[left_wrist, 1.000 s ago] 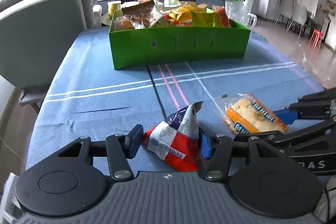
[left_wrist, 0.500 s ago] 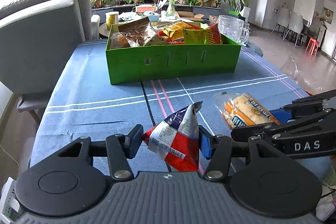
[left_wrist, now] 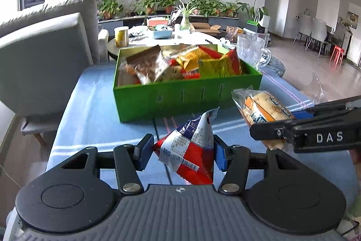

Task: Organize snacks
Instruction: 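Lower both held packets over the green box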

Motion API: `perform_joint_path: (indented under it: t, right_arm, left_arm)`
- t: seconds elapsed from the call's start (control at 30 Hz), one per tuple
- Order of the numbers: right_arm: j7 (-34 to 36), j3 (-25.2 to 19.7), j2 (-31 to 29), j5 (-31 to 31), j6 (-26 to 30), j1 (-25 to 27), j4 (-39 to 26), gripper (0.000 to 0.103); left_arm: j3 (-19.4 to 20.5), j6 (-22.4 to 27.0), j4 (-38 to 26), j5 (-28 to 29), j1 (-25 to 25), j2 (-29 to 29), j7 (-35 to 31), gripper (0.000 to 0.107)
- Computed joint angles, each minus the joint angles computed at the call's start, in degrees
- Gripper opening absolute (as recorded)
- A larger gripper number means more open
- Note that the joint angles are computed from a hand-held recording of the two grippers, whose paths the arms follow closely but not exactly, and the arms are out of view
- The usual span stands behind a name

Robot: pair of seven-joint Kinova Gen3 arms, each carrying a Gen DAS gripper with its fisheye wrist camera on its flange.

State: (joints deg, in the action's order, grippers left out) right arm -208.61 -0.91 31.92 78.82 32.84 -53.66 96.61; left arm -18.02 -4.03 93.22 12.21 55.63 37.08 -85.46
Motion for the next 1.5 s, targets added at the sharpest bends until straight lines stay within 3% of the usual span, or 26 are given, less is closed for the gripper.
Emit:
perform_joint_path:
  t: [0.43, 1.2, 1.5]
  right_arm:
    - [-5.0, -1.1, -0.5, 6.3, -0.8, 4.2, -0.2, 0.099]
    - [-7.3, -1.8, 0.1, 7.9, -2.9, 8.0, -1.3, 0.099]
    - [-7.8, -1.4, 0.3, 8.6, -3.2, 8.9, -2.0, 0.099]
  left_arm:
    - [-1.9, 4.1, -9.3, -3.2, -0.3, 3.0, 2.8, 0.052]
    - [0.7, 11.0, -19.6, -14.6, -4.8, 6.6, 14.5, 0.052]
    - [4.5, 14.4, -25.7, -19.2, -7.7, 8.4, 16.3, 0.052]
